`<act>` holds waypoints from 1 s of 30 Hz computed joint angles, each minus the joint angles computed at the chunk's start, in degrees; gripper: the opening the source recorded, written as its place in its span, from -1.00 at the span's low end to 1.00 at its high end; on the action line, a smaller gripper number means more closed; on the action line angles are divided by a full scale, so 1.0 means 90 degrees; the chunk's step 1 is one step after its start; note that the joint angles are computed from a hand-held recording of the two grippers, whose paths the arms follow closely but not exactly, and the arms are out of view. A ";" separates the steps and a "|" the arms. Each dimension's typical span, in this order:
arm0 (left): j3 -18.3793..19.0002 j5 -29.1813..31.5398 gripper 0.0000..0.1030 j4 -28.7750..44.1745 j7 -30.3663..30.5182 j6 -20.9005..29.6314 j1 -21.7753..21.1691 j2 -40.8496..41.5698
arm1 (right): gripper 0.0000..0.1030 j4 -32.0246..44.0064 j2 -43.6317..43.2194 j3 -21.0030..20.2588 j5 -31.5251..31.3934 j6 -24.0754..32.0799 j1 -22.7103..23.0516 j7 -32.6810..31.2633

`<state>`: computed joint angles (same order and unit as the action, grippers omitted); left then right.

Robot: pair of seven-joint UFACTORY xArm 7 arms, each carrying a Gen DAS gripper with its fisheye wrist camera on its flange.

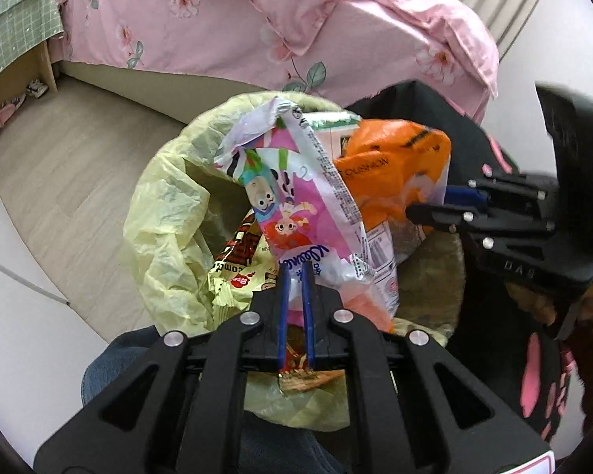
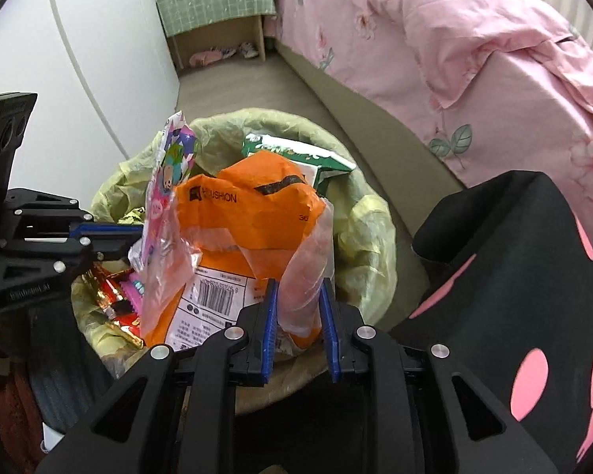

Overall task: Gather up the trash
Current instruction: 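Carry the candy wrapper and orange bag to the bin and release both, then grasp the pink candy stick wrapper with the left tool while the right tool grasps a black wrapper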

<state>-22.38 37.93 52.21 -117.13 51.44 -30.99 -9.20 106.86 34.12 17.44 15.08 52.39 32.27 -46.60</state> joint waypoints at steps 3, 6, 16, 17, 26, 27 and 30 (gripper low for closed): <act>-0.0096 0.0174 -0.74 -0.0073 -0.0304 -0.0018 0.0000 -0.0255 | -0.41 -0.0496 -0.0411 0.0162 0.0423 -0.0223 -0.0320 -0.0312; -0.0312 0.0348 -0.47 0.0034 -0.0551 0.0307 0.0014 -0.0419 | -0.31 -0.1215 -0.1001 0.0253 0.0862 -0.0635 -0.0620 -0.0769; -0.0647 0.1352 -0.07 0.1332 -0.0666 0.1788 -0.0268 0.0208 | -0.28 -0.3514 -0.3182 -0.0171 0.3697 -0.1652 -0.1574 -0.2413; -0.0649 0.1561 -0.04 0.1586 -0.0644 0.1974 -0.0352 0.0414 | -0.28 -0.3739 -0.3391 -0.0311 0.3963 -0.1695 -0.1627 -0.2478; -0.0049 0.2264 -0.03 0.3898 0.0633 0.1660 -0.1052 0.2494 | -0.26 -0.4699 -0.4180 -0.1293 0.4868 -0.2346 -0.1951 -0.2949; 0.0021 0.2332 -0.03 0.4339 0.0944 0.1492 -0.1134 0.2867 | -0.25 -0.4731 -0.4195 -0.1365 0.4890 -0.2385 -0.1997 -0.2942; 0.0218 0.2362 -0.03 0.5310 0.1633 0.1241 -0.1385 0.3629 | -0.25 -0.4818 -0.4234 -0.1548 0.4959 -0.2563 -0.2161 -0.2906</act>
